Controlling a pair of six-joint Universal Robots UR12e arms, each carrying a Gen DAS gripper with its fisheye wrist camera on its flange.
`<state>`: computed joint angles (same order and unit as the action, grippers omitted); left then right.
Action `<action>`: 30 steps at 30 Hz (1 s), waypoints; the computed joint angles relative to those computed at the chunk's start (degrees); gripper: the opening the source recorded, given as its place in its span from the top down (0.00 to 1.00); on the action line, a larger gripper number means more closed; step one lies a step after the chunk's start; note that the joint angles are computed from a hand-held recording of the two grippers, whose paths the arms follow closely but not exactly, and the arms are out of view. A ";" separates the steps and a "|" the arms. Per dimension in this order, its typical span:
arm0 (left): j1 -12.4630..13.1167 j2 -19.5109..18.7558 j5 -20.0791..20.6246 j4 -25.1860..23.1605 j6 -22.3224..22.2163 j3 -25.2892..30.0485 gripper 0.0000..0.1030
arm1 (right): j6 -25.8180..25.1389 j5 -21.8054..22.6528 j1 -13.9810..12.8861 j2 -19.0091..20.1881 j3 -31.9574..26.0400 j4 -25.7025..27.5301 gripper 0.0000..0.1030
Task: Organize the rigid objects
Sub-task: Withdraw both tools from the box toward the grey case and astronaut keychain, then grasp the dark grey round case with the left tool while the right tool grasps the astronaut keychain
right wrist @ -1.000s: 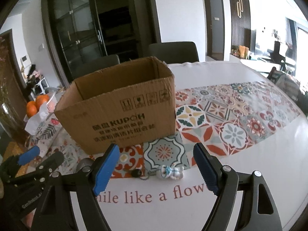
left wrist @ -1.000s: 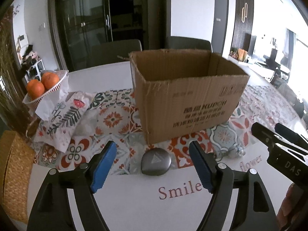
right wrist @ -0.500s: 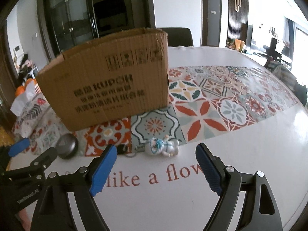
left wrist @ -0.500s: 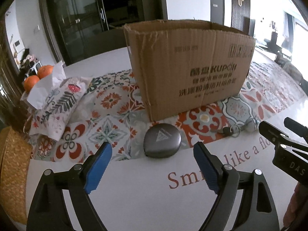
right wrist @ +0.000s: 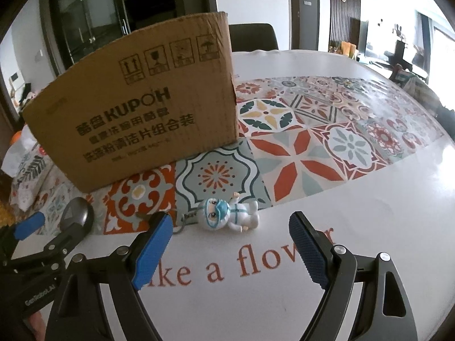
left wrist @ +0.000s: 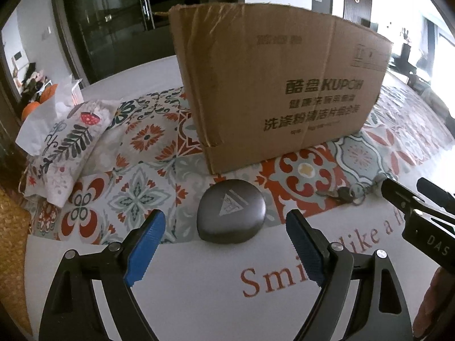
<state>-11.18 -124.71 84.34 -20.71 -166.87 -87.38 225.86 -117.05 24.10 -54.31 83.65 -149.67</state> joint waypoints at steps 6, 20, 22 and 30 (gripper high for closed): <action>0.02 -1.14 0.42 -1.20 -0.64 1.35 0.16 | -0.04 -0.35 -0.34 0.92 -1.23 1.50 0.18; -0.02 -2.80 -0.24 -3.42 -3.44 3.28 0.30 | 0.02 2.49 -1.13 1.80 -1.81 2.20 0.29; 0.01 -3.00 -0.45 -2.82 -3.69 3.33 0.33 | -0.48 2.27 -1.05 1.80 -1.84 2.25 0.34; 0.02 -3.01 -1.86 -2.49 -3.32 3.27 0.47 | -0.70 2.16 -0.98 1.55 -1.36 1.51 0.44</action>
<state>-11.16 -127.73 82.48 -23.20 -170.19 -84.12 225.16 -114.89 23.12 -52.76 82.29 -148.16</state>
